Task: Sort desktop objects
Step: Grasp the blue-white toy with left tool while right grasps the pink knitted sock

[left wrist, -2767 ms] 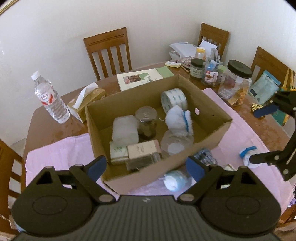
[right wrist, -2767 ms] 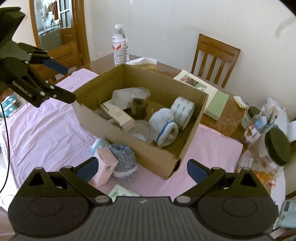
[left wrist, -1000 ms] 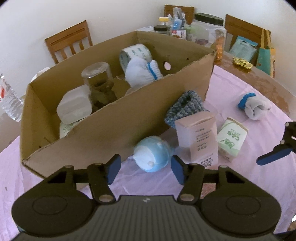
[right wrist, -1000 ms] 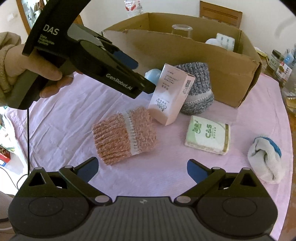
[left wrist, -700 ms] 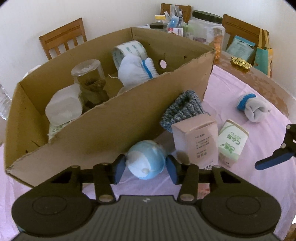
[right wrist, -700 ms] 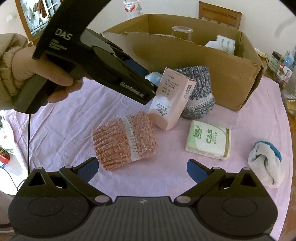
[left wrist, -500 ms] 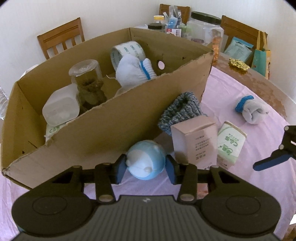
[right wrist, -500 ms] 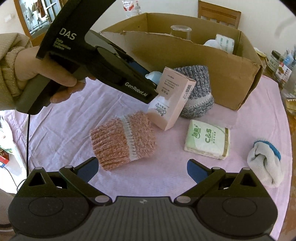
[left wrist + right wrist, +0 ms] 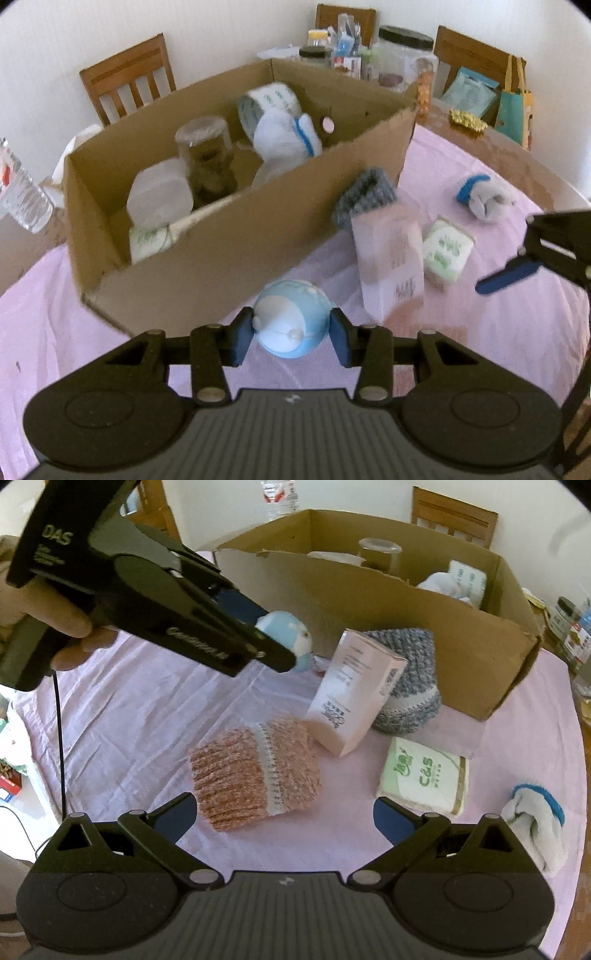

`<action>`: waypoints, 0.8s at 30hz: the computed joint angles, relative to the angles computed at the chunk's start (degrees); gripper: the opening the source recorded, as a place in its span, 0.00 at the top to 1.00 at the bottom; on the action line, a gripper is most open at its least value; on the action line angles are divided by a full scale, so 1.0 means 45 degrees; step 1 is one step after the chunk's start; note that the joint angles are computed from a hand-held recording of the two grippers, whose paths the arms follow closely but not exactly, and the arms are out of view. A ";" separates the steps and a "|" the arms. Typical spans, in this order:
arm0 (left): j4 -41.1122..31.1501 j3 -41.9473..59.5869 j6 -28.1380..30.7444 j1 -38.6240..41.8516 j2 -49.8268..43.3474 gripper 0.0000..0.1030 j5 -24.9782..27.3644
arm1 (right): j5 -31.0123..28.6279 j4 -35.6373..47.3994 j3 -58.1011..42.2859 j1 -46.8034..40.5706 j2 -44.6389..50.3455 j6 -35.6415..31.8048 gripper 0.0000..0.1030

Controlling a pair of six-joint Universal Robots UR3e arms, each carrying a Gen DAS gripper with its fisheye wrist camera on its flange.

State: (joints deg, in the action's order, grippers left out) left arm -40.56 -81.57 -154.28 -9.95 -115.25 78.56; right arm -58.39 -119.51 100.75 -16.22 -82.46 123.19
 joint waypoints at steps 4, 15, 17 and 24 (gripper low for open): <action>-0.0212 -0.0792 0.0007 0.0130 0.0345 0.55 0.0290 | -0.0090 0.0176 -0.0208 0.0241 0.0211 -0.0160 0.00; 0.0553 -0.1992 0.0101 0.0298 0.0380 0.33 0.0353 | -0.1154 -0.0136 -0.0443 0.0812 0.1060 -0.0501 0.00; 0.0646 -0.1997 0.0012 0.0393 0.0298 0.28 0.0251 | -0.1234 -0.0737 -0.0075 0.0855 0.0976 -0.0641 0.00; 0.0403 -0.1505 -0.0122 0.0649 -0.0106 0.25 -0.0190 | -0.1240 -0.1598 0.0037 0.1261 0.1260 -0.0673 0.00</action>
